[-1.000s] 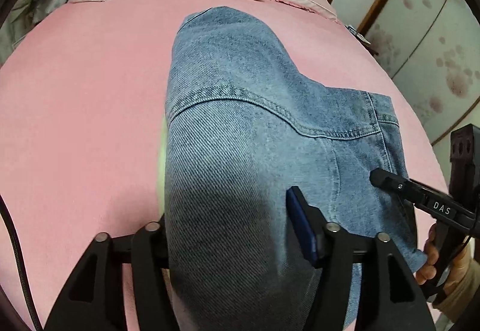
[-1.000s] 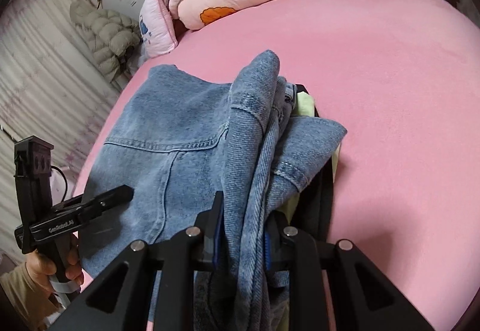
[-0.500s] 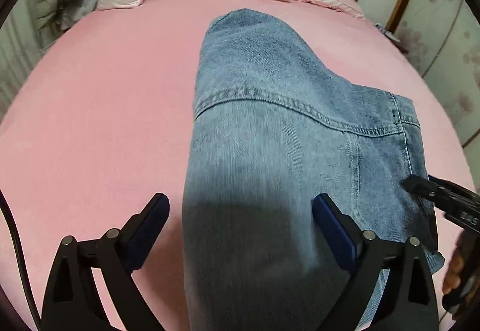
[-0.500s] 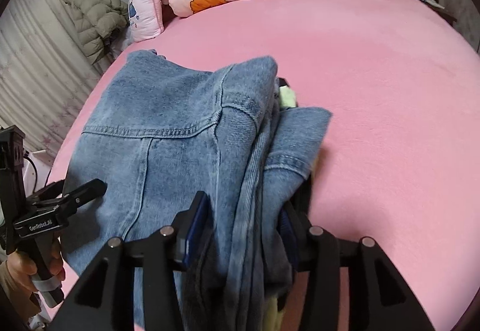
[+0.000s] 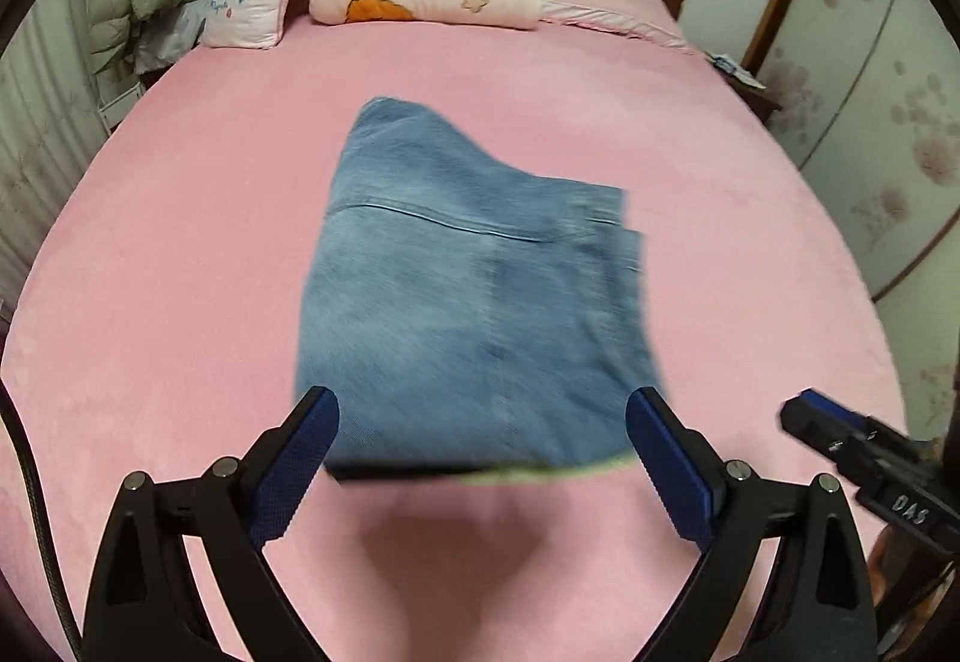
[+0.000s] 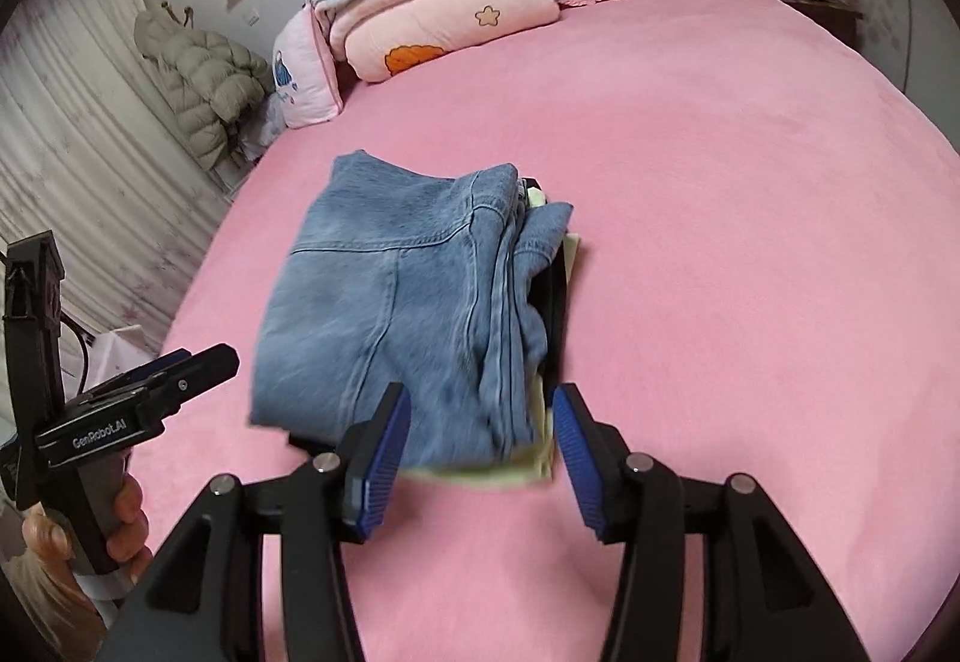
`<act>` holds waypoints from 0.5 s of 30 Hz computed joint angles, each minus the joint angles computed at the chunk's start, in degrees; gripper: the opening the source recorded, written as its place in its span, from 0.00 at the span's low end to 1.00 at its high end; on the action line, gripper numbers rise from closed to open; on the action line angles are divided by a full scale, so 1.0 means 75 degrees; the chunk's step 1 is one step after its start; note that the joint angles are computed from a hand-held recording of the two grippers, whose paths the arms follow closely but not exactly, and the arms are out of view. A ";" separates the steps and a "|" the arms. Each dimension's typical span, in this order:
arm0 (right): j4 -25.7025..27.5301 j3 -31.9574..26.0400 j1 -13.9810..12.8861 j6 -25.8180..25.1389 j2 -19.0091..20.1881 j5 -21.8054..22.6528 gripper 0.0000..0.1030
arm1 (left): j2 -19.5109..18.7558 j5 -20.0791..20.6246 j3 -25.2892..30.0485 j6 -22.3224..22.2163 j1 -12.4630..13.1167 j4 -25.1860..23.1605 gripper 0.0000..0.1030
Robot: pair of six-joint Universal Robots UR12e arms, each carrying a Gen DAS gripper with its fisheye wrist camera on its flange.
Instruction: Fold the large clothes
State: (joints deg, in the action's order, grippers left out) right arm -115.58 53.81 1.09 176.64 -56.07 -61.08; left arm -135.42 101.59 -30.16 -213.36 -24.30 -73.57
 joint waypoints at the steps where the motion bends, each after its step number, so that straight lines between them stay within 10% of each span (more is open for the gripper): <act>1: 0.0055 0.0111 -0.0047 0.0003 -0.0129 0.0090 0.49 | -0.0034 -0.0005 0.0171 -0.0101 -0.0066 -0.0155 0.93; 15: 0.1143 0.1278 -0.0894 -0.1401 -0.1825 0.0706 0.49 | 0.0228 0.0400 0.1214 -0.1784 -0.1203 -0.1773 0.93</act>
State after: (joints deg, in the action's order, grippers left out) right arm -107.00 63.40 -5.62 166.14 -69.75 -55.78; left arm -133.71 104.59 -21.05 -226.74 -33.33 -86.87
